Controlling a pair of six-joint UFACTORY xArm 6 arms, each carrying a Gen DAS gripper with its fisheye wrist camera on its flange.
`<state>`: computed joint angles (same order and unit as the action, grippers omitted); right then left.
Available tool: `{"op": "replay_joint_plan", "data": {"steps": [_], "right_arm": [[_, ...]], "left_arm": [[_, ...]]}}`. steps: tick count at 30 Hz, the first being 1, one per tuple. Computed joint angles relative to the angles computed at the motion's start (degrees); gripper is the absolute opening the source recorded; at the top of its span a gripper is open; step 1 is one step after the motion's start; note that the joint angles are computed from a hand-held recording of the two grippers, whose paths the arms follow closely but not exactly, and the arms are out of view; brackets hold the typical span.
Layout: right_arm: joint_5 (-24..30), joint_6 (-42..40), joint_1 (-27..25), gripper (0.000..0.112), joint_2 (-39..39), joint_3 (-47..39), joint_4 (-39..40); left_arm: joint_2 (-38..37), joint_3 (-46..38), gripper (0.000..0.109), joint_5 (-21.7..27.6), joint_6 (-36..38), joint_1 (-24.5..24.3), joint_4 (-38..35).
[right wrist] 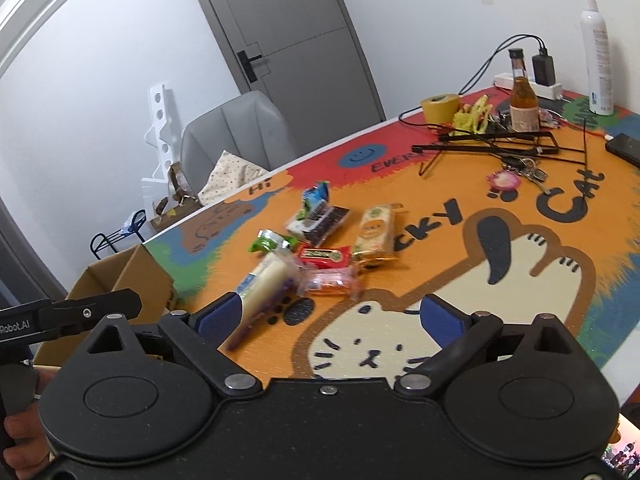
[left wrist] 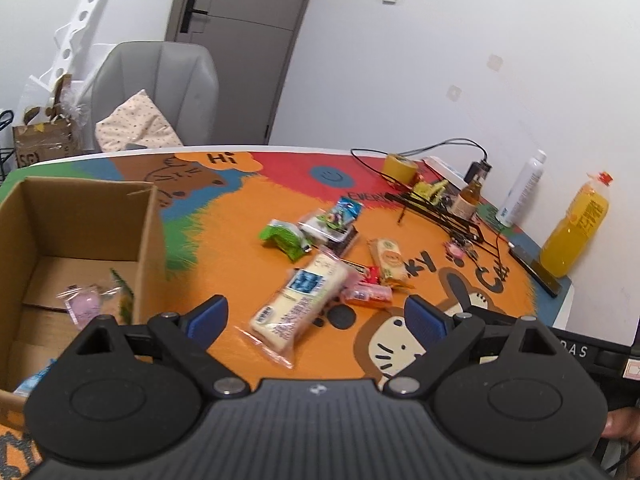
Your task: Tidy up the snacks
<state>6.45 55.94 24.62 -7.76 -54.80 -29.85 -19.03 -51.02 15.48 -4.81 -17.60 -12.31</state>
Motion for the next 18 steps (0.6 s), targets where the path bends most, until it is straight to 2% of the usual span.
{"op": "replay_joint_plan", "data": {"steps": [3,7,14,18], "right_arm": [[-1.1,-1.4,-0.5,0.097,0.3,0.7,1.1],[-2.1,-6.8,-0.5,0.091,1.4,0.7,6.7],[-3.0,-17.9,0.2,0.070,5.1,-1.5,18.2],[-3.0,-25.3,0.9,0.062,7.2,-3.3,25.9]], "left_arm": [[1.3,-1.0,0.094,0.0,-0.7,-0.7,1.3],[3.8,-2.7,0.094,-0.1,-1.1,-1.1,1.9],[8.1,-5.6,0.093,0.2,-0.2,-1.0,1.1],[11.0,-7.7,0.092,0.8,-0.3,-0.9,1.2]]}}
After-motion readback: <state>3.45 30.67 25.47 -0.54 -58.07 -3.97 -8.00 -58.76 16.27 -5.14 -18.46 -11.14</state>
